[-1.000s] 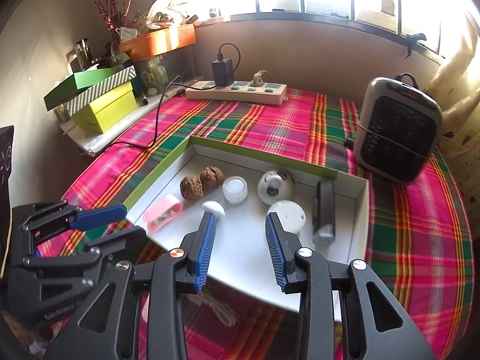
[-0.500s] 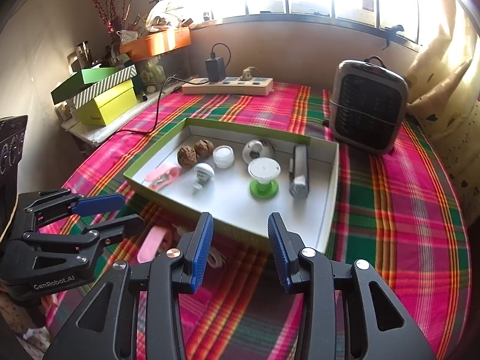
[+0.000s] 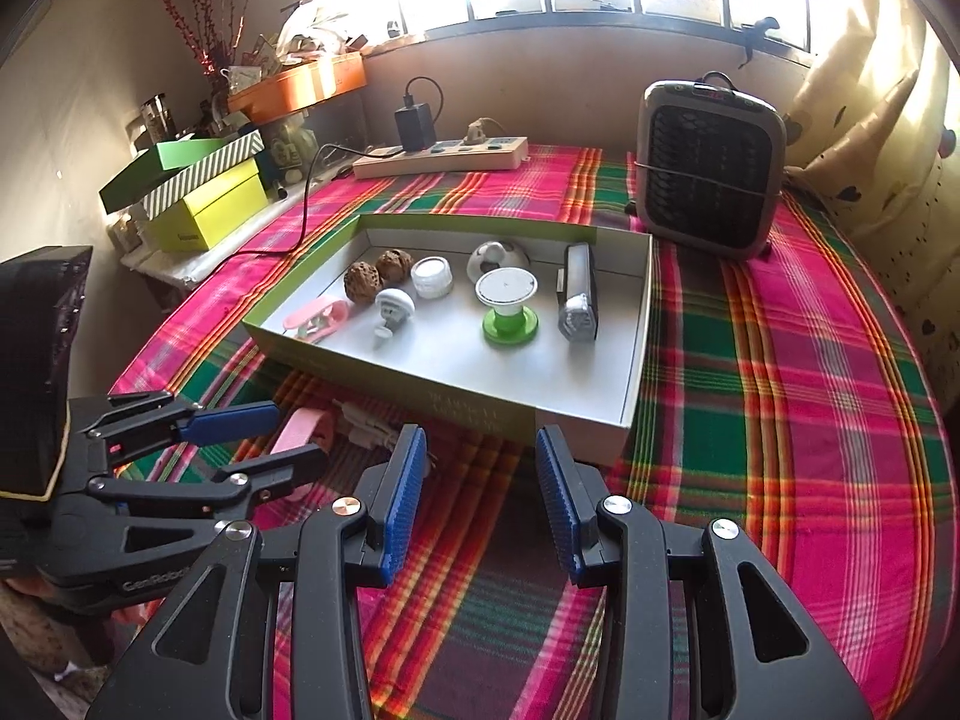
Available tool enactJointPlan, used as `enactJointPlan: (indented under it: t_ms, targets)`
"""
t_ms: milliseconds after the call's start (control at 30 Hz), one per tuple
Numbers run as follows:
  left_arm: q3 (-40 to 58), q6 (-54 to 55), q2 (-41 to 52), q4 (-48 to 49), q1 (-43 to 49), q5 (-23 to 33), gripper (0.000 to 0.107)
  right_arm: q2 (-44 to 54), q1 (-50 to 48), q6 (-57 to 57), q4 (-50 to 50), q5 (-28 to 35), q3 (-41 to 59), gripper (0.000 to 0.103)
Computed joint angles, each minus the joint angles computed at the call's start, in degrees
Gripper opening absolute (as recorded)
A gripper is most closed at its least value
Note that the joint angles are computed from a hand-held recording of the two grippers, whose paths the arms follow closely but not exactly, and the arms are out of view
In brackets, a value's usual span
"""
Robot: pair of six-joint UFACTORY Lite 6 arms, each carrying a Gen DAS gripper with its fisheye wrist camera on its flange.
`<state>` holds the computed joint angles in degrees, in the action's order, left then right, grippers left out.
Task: Organize objects
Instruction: 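Withdraw both grippers and move the left gripper toward the second pink clip, then close the left gripper on the pink clip while the right gripper grasps the white USB cable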
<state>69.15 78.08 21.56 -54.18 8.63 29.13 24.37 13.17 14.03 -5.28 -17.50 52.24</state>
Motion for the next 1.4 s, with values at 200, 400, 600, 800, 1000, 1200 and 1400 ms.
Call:
enactJointPlan:
  t_ms: [200, 400, 600, 800, 1000, 1200, 1400]
  targets:
    - [1.3, -1.6, 1.8, 0.7, -0.2, -1.3, 0.042, 0.5, 0.2, -0.5, 0.5, 0.3, 0.1, 0.040]
    - [2.6, -0.9, 3.1, -0.3, 0.9, -1.2, 0.042, 2.6, 0.9, 1.5, -1.8, 1.3, 2.1, 0.040]
    - [3.5, 0.7, 3.9, -1.1, 2.3, -0.9, 0.040, 5.7, 2.2, 3.2, -3.6, 3.0, 5.7, 0.040]
    - [5.9, 1.1, 5.8, -0.7, 4.5, 0.1, 0.035, 8.8, 3.8, 4.9, -6.6, 5.0, 9.8, 0.040]
    - [8.6, 0.9, 7.7, -0.3, 6.5, 1.3, 0.035, 12.7, 4.8, 10.7, -12.0, 7.4, 14.5, 0.040]
    - [10.2, 1.7, 9.0, -0.6, 7.5, 2.5, 0.035, 12.1, 6.2, 19.2, -20.2, 7.5, 13.5, 0.040]
    - [10.9, 2.8, 9.5, -1.2, 8.1, 3.3, 0.035, 11.5, 8.4, 18.8, -20.6, 7.5, 12.7, 0.040]
